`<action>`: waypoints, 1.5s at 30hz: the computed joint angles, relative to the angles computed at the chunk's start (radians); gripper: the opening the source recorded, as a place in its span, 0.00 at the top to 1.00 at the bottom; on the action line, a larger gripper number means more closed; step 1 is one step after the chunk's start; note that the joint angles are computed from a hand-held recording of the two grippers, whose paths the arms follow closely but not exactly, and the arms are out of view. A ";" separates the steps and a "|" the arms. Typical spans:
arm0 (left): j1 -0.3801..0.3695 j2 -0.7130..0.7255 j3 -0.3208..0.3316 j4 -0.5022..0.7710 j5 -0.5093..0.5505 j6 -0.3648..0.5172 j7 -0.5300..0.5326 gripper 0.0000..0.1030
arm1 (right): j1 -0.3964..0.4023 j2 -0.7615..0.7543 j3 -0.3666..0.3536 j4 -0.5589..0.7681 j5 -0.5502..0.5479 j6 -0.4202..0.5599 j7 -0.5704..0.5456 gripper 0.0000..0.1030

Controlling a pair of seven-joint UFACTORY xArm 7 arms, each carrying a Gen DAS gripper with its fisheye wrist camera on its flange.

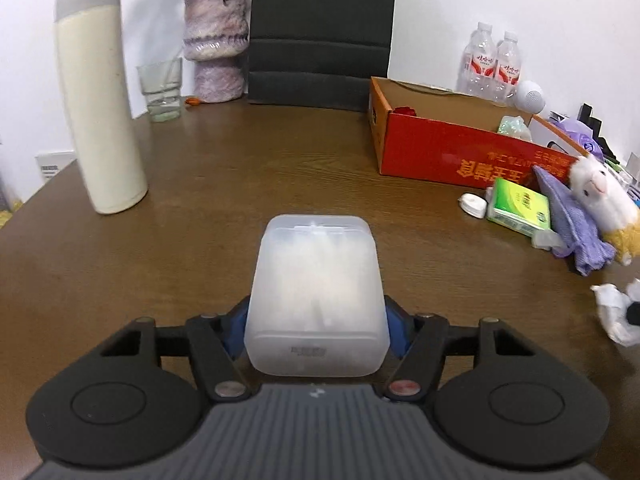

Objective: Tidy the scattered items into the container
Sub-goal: 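Carry the container and tissue over the box and release both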

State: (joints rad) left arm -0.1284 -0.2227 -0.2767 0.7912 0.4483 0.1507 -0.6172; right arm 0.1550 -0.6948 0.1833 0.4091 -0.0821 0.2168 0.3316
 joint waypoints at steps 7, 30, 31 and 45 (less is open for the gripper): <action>-0.065 -0.210 -0.135 -0.164 -0.055 -0.006 -0.092 0.36 | -0.007 -0.259 0.038 -0.122 0.013 0.153 0.085 0.32; 0.009 -0.544 -0.324 -0.342 -0.066 -0.075 -0.295 0.36 | 0.030 -0.556 0.151 -0.269 -0.134 0.095 0.328 0.81; -0.011 -0.573 -0.319 -0.357 -0.082 -0.071 -0.290 0.36 | 0.047 -0.633 0.176 -0.295 -0.138 0.097 0.339 0.81; 0.164 -0.530 -0.379 -0.234 -0.165 -0.318 -0.180 0.35 | 0.027 -0.720 0.167 -0.264 -0.193 0.056 0.421 0.80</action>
